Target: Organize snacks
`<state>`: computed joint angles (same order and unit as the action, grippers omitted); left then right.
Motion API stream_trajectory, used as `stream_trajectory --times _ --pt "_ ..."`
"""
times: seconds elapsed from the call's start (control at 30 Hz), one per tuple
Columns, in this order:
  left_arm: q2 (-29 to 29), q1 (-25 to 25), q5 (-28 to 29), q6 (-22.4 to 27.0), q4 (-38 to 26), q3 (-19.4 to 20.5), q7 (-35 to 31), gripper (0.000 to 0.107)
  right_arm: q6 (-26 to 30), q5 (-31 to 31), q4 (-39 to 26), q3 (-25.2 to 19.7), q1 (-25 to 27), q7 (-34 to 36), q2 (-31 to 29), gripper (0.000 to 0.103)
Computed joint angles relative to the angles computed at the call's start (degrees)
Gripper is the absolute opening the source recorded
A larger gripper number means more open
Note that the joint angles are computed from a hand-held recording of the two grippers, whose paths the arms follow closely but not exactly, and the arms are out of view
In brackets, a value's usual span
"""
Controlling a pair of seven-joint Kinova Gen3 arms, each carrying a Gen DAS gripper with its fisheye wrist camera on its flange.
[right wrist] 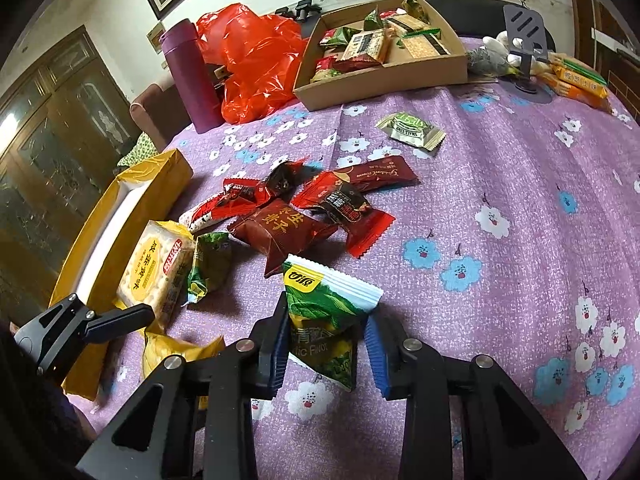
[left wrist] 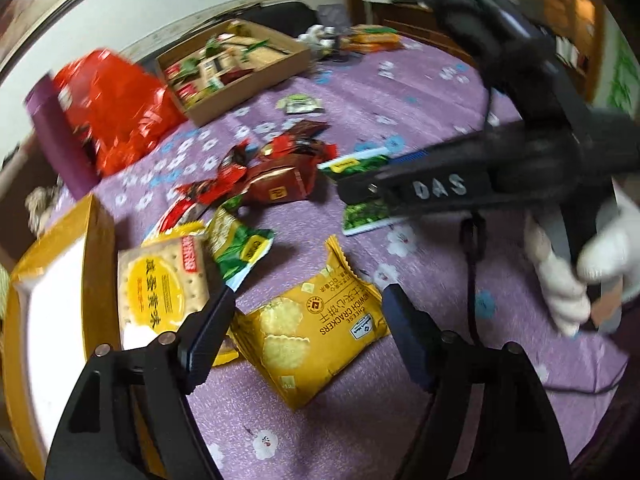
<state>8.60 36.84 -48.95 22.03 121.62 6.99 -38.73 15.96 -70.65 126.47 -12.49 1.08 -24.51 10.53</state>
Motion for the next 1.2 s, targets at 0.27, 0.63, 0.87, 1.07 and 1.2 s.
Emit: stream_trajectory --times 0.27,0.63,0.87,1.07,1.2 --pt "2.9 8.4 3.9 2.4 -2.4 -6.6 -3.4 0.088 1.3 -0.1 -0.1 0.8 0.2 0.1 0.1 0.035" --pt "-3.9 6.9 -1.0 -4.6 4.0 -8.1 12.8 0.022 -1.3 -9.3 1.7 -0.4 -0.3 9.5 -0.9 0.034" --pt "-6.4 -2.6 -7.3 -7.6 7.2 0.3 19.2 0.016 -0.5 -16.8 2.9 2.9 -3.6 15.9 -1.4 0.034" --pt "-2.1 4.0 -19.3 1.3 3.6 1.3 24.8 0.085 2.4 -21.7 5.1 8.0 -4.9 19.1 -4.1 0.034" --pt "4.7 2.4 -15.5 6.5 -0.7 6.6 18.0 0.081 4.4 -17.0 6.0 9.7 -4.9 15.1 -5.6 0.034"
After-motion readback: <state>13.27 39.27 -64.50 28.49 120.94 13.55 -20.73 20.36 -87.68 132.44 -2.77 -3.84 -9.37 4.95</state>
